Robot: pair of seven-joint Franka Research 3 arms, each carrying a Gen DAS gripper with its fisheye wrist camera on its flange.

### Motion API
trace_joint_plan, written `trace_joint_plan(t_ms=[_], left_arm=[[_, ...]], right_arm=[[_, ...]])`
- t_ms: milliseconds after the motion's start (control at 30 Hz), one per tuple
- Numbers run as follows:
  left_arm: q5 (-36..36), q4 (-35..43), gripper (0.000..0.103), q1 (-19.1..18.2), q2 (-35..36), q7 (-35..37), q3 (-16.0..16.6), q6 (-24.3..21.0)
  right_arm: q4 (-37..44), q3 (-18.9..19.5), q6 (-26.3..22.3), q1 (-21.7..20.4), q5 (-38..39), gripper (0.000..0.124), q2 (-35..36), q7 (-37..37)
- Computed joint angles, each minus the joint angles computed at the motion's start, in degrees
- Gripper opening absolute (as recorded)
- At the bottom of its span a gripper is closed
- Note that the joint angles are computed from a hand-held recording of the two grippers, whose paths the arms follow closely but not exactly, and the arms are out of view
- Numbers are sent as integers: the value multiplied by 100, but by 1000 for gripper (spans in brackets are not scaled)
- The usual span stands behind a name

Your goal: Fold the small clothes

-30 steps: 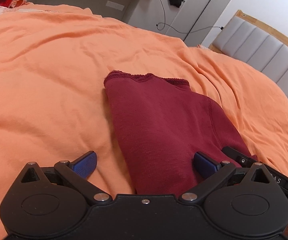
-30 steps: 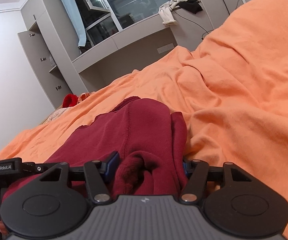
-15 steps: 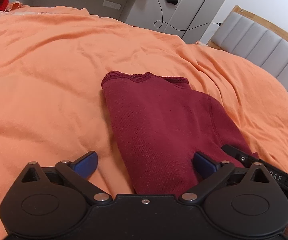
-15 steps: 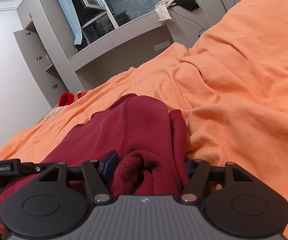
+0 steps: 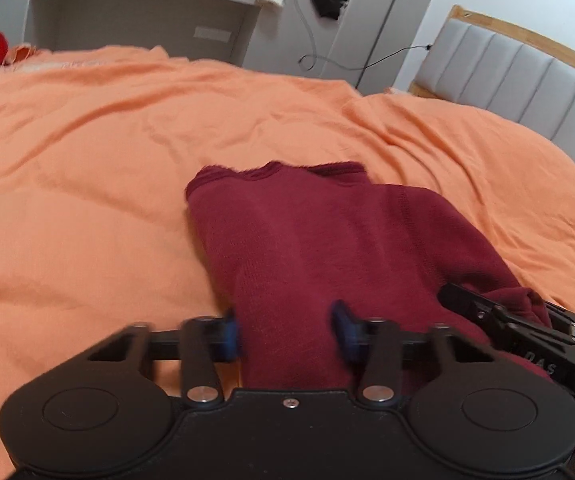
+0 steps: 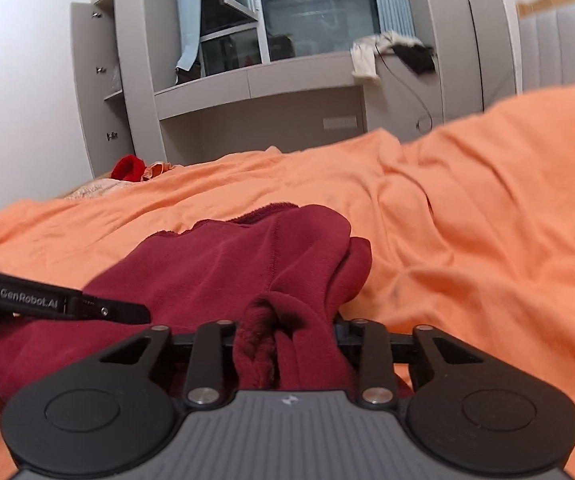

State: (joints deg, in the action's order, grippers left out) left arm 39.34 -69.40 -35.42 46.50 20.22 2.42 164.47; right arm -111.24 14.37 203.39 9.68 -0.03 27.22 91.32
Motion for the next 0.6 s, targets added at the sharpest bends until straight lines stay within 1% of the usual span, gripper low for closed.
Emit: trace_joint_plan(t_ms=[33,133,167,233,333,400,467,533,600], left_arm=[[112,1,27,-97,-13,-87,134,10],[489,-19,21,-318,-84,-331,427,-19],[646,-28,21,-389,-115,-448,522,-30],[1134,-87,19,-591,-224,-799,814,-43],[2015,-163,19,-935,-418,-1367,1254,-312],[2672,-301,19,-1200,-596,-1815,1566,-632],[3229,-484,19,-1367,-775,-2180,1761,-909],[3532,-661,19,-1405,-928,-2334,1787,-1175],[3679,-776,20,-1365,-997,-2430,1742,-1444]], right_arm=[[-16,-105,106,123,87,29,-7,-82],[-36,-502,465,636,497,27,-23,-518],[-14,-600,583,787,632,26,-15,-688],[94,-741,832,1049,876,26,36,-1050],[455,-719,1081,1237,1010,26,257,-1387],[865,-680,1107,1335,1037,26,513,-1557],[1315,-593,1021,1356,918,26,789,-1644],[1878,-460,812,1314,699,26,1131,-1645],[2427,-361,414,1280,548,26,1449,-1631]])
